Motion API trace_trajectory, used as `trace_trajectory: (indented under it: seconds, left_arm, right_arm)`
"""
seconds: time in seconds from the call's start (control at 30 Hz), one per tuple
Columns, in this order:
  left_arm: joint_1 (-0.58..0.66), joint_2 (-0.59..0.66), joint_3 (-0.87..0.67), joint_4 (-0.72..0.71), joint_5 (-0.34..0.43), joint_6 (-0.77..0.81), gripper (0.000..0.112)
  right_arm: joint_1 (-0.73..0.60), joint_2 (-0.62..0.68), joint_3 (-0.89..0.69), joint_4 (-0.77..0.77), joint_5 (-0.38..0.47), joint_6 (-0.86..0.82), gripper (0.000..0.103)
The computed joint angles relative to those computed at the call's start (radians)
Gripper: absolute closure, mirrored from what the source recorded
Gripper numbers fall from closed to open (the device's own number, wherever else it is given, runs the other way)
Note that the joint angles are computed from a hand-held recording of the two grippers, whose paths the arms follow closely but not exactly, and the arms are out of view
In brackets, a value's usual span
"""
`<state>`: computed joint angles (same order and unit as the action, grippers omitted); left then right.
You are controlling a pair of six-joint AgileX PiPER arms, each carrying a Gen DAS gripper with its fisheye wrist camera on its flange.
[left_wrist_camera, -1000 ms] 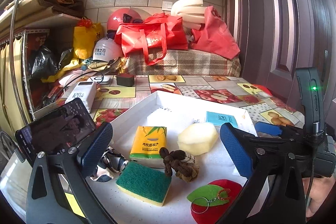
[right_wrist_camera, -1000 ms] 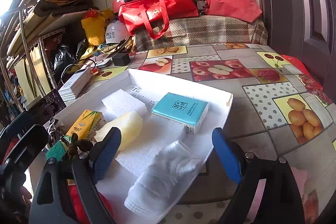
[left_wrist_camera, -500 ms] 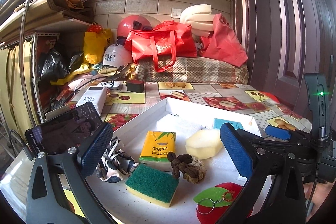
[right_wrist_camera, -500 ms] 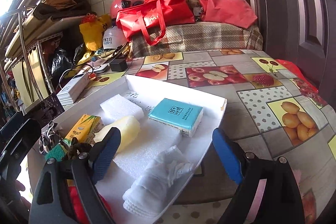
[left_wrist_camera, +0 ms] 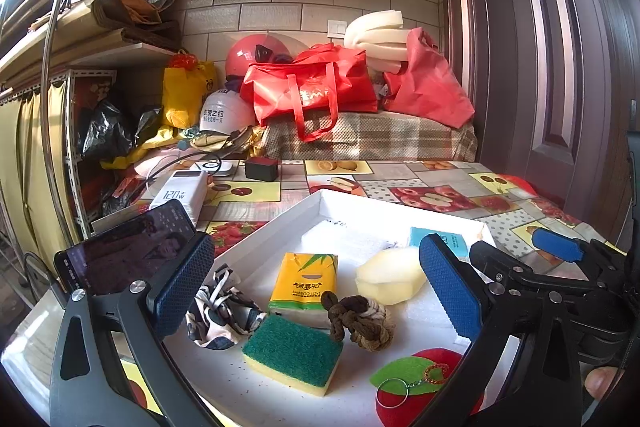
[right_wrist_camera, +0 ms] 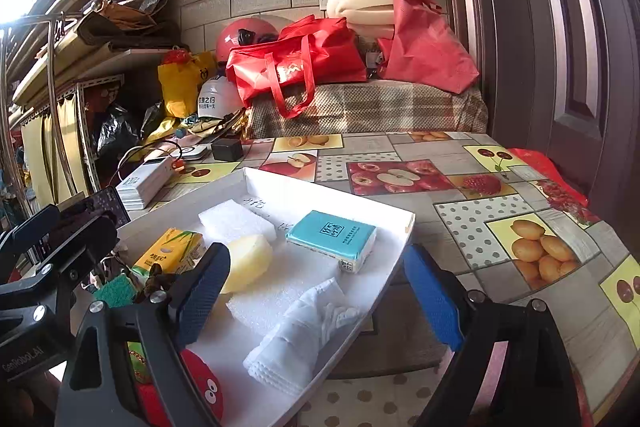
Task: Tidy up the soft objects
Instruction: 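Lift both tools from the tray and move them back to the pile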
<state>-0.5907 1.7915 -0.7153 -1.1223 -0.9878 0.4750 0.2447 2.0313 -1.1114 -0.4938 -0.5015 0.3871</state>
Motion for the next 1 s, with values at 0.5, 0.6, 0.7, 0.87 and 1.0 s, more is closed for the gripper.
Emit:
trace_trajectory:
  seconds: [0.5, 0.6, 0.7, 0.87, 1.0]
  left_arm:
    - [-0.017, -0.024, 0.036, -0.007, -0.015, -0.056, 0.009]
    - [-0.034, -0.018, 0.024, -0.041, -0.024, -0.025, 0.009]
    - [-0.058, -0.008, 0.010, -0.062, -0.033, 0.010, 0.009]
    - [-0.109, 0.011, -0.022, -0.075, -0.025, 0.070, 0.009]
    - [-0.152, 0.016, -0.039, -0.029, 0.015, 0.085, 0.009]
  right_arm:
    - [-0.008, -0.067, 0.159, 0.132, -0.129, -0.155, 0.014]
    - [-0.045, -0.074, 0.201, 0.074, -0.221, -0.098, 0.000]
    - [-0.078, -0.087, 0.223, -0.019, -0.234, -0.035, 0.000]
    - [-0.172, -0.099, 0.235, -0.193, -0.251, 0.105, 0.000]
    - [-0.273, -0.097, 0.220, -0.296, -0.245, 0.176, 0.000]
